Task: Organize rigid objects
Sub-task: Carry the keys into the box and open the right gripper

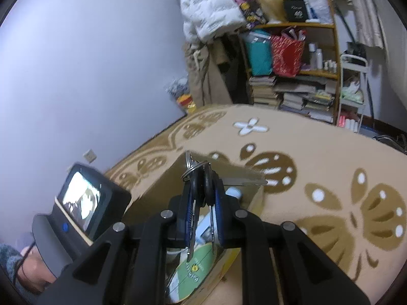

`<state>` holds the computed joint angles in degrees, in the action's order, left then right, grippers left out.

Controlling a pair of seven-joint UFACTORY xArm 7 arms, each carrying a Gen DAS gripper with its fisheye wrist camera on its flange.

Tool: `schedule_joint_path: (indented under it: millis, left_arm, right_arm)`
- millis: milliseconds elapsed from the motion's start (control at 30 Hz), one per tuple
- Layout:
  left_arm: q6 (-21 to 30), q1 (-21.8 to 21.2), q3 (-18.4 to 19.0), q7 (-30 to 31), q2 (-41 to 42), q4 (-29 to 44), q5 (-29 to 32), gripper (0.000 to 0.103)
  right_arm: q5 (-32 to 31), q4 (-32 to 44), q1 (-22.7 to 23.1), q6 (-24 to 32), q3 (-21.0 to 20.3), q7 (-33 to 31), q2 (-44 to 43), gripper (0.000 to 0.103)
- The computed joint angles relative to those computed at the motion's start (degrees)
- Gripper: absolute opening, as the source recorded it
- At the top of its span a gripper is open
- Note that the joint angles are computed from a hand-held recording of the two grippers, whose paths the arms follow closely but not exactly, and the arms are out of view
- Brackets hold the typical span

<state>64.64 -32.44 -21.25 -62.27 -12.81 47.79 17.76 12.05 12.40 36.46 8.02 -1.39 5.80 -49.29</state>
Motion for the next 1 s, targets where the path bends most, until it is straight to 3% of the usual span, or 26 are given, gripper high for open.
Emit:
schedule_joint_path:
  millis: [167, 633, 867, 900, 1000]
  left_arm:
    - [0.9, -0.2, -0.3, -0.1, 0.6, 0.6, 0.8, 0.029]
    - [0.5, -0.4, 0.1, -0.4, 0.5, 0.7, 0.1, 0.028]
    - [-0.2, -0.1, 0.2, -0.3, -0.1, 0.2, -0.3, 0.028]
    - [-0.5, 0.0, 0.3, -0.3, -0.1, 0.1, -0.4, 0.028]
    - [-2.0, 0.4, 0.6, -0.7, -0.9, -0.8, -0.9, 0.028]
  right_arm:
    - [0.9, 0.0, 2.8, 0.6, -2.1, -1.8, 2.7, 0.017]
    - [2.4, 1.3, 1.2, 4.9, 1.7, 0.4, 5.9, 0.019]
    - [0.5, 0.4, -3.1, 6.3, 6.5, 5.2, 3.1, 0.019]
    - [0.2, 0.5, -3.4, 6.6, 6.5, 5.7, 3.0, 0.020]
    - [-0.8, -0.1, -5.5, 8.7, 7.6, 8.2, 0.0, 0.036]
